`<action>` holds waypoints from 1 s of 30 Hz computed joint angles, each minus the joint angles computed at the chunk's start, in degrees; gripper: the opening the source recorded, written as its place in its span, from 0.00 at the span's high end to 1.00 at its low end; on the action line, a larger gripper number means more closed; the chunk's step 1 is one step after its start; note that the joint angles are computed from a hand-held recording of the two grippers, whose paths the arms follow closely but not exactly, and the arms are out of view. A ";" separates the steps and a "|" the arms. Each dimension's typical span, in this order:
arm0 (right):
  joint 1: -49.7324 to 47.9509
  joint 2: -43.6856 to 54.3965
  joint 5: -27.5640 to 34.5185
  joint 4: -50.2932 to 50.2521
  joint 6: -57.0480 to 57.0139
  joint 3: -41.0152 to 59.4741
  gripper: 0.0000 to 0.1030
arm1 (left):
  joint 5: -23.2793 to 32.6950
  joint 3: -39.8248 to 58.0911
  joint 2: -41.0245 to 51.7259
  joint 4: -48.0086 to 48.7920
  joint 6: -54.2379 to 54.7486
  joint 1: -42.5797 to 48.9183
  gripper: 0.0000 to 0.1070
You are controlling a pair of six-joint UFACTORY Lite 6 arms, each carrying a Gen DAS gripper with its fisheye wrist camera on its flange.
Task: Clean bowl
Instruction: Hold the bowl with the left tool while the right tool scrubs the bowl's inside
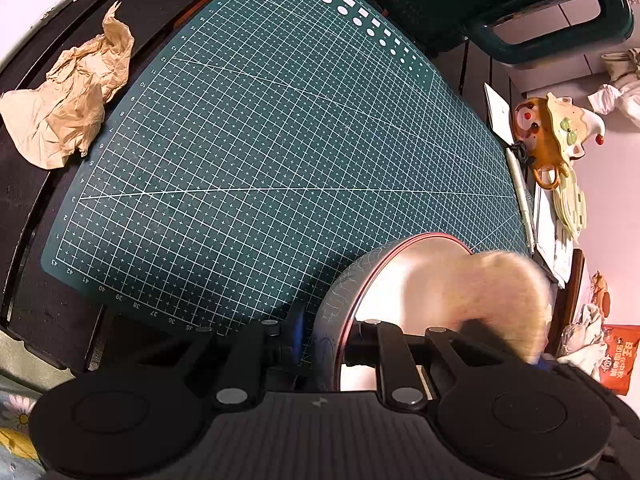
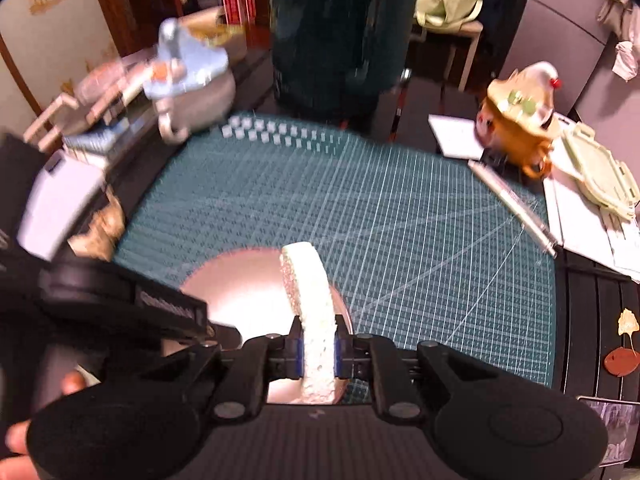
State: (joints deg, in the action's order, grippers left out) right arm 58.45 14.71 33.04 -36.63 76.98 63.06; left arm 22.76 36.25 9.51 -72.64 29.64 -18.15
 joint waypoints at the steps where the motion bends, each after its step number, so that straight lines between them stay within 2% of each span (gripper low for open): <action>1: -0.07 -1.10 -1.22 -0.28 0.05 -0.85 0.89 | 0.07 -0.12 0.07 -0.38 0.66 0.21 0.83; 4: -1.34 -2.91 -7.72 3.35 -4.04 -2.73 0.89 | 0.10 -0.28 0.08 -0.71 1.21 0.34 0.83; 11: -3.31 5.97 -9.59 15.23 -15.02 1.32 0.89 | 0.12 -0.31 0.10 -0.75 1.42 0.47 0.83; 14: -3.29 9.32 -7.39 13.24 -13.15 3.24 0.88 | 0.12 -0.32 -0.02 -0.60 1.17 0.42 0.83; 17: -1.66 9.51 -2.25 7.39 -7.85 4.38 0.88 | 0.26 -0.53 -0.36 -0.33 1.08 0.60 0.83; 21: -0.55 6.67 0.93 3.88 -4.56 3.29 0.89 | 0.26 -0.71 -0.67 -0.12 0.82 0.58 0.83; 24: -0.54 2.59 0.83 2.06 -2.68 0.87 0.89 | 0.22 -0.63 -0.59 -0.14 0.73 0.49 0.83; 26: -0.44 -2.10 -0.32 -0.93 0.34 -2.09 0.89 | 0.16 -0.34 -0.32 -0.09 0.45 0.26 0.83; 27: -1.40 -4.89 -3.19 -0.64 0.47 -4.24 0.88 | 0.12 -0.30 -0.33 0.03 0.27 0.17 0.83; 29: -3.77 -7.83 -8.62 3.14 -3.17 -7.05 0.88 | 0.13 -0.25 -0.32 0.10 0.15 0.14 0.83; 30: -5.65 -8.34 -12.63 8.06 -7.77 -8.29 0.88 | 0.15 -0.27 -0.35 0.11 0.11 0.14 0.83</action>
State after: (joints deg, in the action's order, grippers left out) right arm 52.80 6.36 20.41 -28.57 69.21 54.77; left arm 22.91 35.99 9.16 -72.53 29.75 -18.01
